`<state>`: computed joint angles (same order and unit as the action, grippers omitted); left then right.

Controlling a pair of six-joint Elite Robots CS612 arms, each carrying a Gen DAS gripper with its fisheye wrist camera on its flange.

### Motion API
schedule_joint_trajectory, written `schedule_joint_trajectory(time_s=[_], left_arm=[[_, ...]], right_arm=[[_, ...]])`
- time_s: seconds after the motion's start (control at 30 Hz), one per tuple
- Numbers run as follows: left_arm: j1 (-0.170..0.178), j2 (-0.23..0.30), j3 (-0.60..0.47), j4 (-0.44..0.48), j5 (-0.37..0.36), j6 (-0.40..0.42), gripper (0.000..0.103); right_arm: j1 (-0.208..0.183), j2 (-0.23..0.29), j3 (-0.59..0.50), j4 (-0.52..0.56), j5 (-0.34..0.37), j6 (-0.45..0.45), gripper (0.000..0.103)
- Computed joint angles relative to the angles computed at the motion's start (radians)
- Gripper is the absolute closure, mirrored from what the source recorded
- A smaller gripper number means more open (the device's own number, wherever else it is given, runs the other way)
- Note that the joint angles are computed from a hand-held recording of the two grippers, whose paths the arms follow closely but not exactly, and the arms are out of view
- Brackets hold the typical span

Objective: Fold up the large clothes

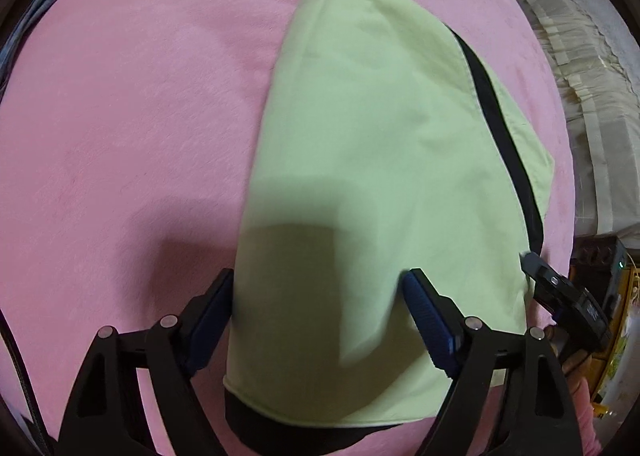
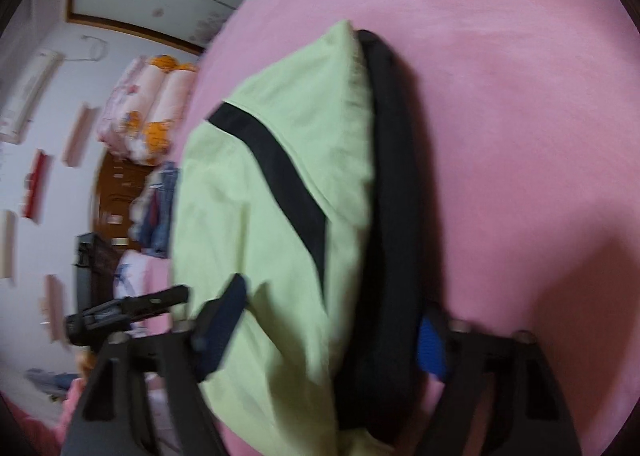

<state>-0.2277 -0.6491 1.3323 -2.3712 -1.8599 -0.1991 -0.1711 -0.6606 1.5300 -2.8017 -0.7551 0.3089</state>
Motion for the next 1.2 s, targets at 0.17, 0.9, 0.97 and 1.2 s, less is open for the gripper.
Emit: schedule_joint_trajectory(time_s=[0.17, 0.9, 0.97, 1.2], left_arm=[[0.006, 0.016, -0.019, -0.025, -0.015, 0.025, 0.021], [0.003, -0.021, 0.042, -0.217, -0.037, -0.125, 0.077], [0.001, -0.037, 0.055, -0.221, -0.037, -0.12, 0.078], [0.002, -0.069, 0.068, -0.181, -0.059, -0.123, 0.08]], right_arm=[[-0.003, 0.052, -0.062, 0.05, 0.103, 0.022, 0.06], [0.017, 0.043, -0.069, -0.041, 0.163, 0.061, 0.094], [0.024, 0.023, -0.058, -0.037, 0.135, 0.037, 0.094], [0.033, -0.031, 0.0, -0.09, 0.128, 0.052, 0.095]])
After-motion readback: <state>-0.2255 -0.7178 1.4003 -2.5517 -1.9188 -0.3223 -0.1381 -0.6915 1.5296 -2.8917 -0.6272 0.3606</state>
